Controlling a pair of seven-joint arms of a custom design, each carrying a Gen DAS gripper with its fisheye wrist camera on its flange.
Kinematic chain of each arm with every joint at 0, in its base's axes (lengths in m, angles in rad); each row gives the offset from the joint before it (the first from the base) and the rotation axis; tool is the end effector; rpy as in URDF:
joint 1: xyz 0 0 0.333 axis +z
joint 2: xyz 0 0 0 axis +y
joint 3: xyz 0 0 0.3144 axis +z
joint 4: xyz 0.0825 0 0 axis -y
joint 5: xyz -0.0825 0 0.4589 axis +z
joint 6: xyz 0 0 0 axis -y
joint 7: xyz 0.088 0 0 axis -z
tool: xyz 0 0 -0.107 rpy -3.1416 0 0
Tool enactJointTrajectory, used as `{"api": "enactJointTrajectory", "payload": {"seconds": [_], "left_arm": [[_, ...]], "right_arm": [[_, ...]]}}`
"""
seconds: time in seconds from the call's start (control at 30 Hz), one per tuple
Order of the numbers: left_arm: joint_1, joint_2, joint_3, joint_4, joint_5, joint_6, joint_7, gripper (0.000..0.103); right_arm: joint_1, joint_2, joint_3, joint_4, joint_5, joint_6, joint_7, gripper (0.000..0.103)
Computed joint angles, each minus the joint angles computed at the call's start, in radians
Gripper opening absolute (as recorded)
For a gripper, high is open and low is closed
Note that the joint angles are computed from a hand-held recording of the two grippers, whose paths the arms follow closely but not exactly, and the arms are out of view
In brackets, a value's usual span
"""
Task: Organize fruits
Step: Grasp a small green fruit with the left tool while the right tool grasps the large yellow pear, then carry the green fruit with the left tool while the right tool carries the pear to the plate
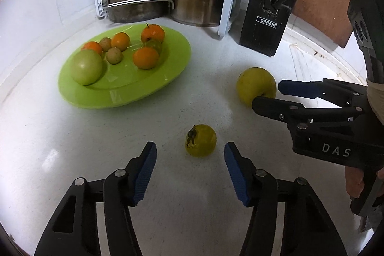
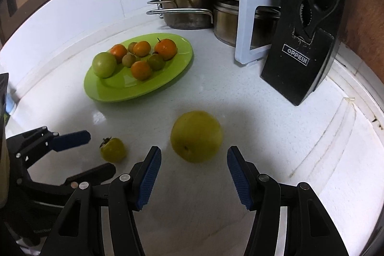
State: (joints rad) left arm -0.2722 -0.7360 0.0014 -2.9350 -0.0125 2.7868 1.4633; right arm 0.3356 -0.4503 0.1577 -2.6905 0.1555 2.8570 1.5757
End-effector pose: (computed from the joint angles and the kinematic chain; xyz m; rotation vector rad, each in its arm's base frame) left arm 0.3879 -0.1072 0.3782 -1.7810 2.0767 -0.6920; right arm 0.4301 0.2178 0.3931 -2.1177 1.4671 -0.3982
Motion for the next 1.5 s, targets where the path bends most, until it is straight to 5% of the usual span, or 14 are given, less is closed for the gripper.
{"api": "enactJointTrajectory", "payload": {"seconds": [0.43,1.07,1.5], "left_arm": [[-0.043,0.081,0.052,0.050,-0.071,0.022,0.088,0.028],[-0.059,0.032,0.074,0.013,-0.128,0.072,0.146,0.028],[-0.044,-0.142,0.086,-0.065,-0.098,0.043,0.128,0.028]], "right_arm": [[0.006,0.080,-0.013,0.053,0.029,0.007,-0.011,0.058],[0.003,0.049,-0.005,0.018,0.026,0.044,0.028,0.051],[0.031,-0.082,0.005,-0.045,0.049,0.029,0.053,0.051]]}}
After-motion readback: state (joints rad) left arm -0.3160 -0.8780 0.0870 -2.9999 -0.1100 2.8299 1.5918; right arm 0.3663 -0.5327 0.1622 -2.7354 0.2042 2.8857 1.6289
